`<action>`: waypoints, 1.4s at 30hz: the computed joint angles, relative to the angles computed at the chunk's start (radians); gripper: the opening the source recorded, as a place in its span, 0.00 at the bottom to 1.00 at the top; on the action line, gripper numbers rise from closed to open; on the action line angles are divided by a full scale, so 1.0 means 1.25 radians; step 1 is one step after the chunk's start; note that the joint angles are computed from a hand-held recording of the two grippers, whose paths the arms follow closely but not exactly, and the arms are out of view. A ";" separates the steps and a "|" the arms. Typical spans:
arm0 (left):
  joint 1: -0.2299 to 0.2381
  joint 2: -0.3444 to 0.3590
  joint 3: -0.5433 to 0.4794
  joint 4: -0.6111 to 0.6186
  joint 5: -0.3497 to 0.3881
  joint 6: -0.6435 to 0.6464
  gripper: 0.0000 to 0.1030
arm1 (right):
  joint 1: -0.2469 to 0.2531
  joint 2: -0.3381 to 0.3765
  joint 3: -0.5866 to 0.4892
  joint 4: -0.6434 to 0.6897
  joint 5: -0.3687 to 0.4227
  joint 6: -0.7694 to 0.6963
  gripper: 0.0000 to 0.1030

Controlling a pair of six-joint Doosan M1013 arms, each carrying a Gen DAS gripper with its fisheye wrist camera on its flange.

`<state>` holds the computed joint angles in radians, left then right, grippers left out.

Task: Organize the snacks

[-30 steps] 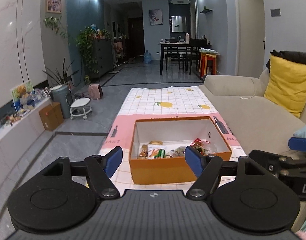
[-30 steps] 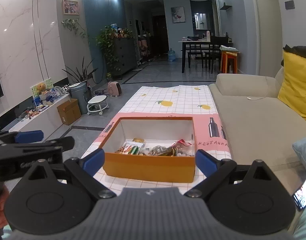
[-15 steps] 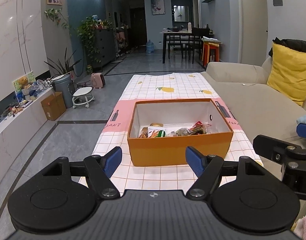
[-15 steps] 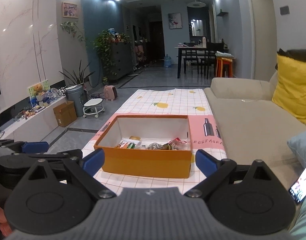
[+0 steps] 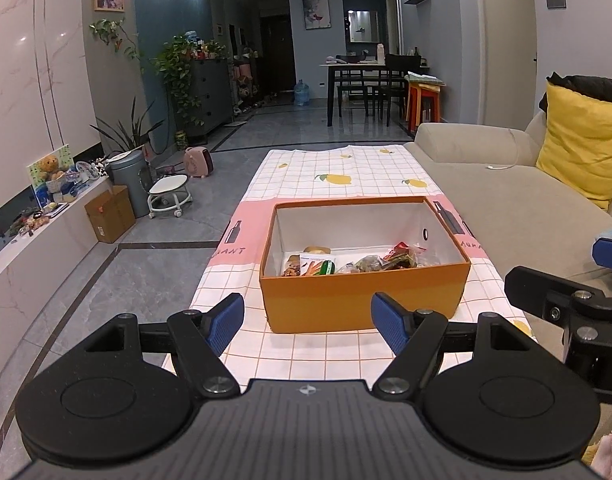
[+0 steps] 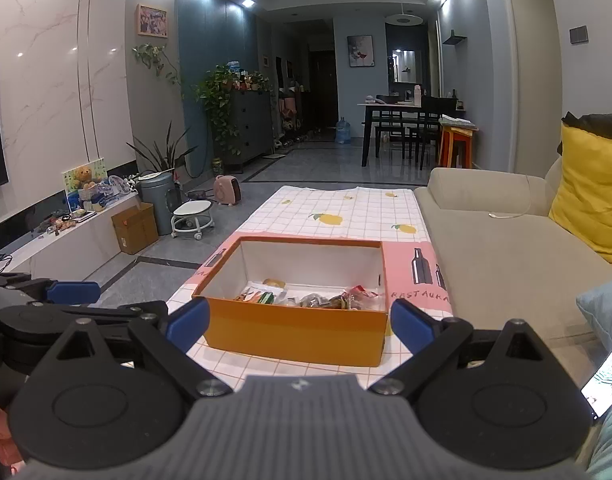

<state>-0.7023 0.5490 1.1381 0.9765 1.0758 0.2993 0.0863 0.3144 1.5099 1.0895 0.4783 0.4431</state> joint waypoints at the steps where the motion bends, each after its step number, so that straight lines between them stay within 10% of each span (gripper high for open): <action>1: 0.000 0.000 0.000 -0.001 0.002 0.000 0.83 | 0.000 0.000 0.000 0.001 0.001 -0.002 0.91; 42: -0.002 -0.008 0.006 -0.009 0.004 0.004 0.83 | -0.004 0.002 0.000 -0.002 0.021 0.011 0.91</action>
<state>-0.7052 0.5388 1.1460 0.9650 1.0804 0.3037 0.0815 0.3172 1.5093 1.0866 0.5051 0.4573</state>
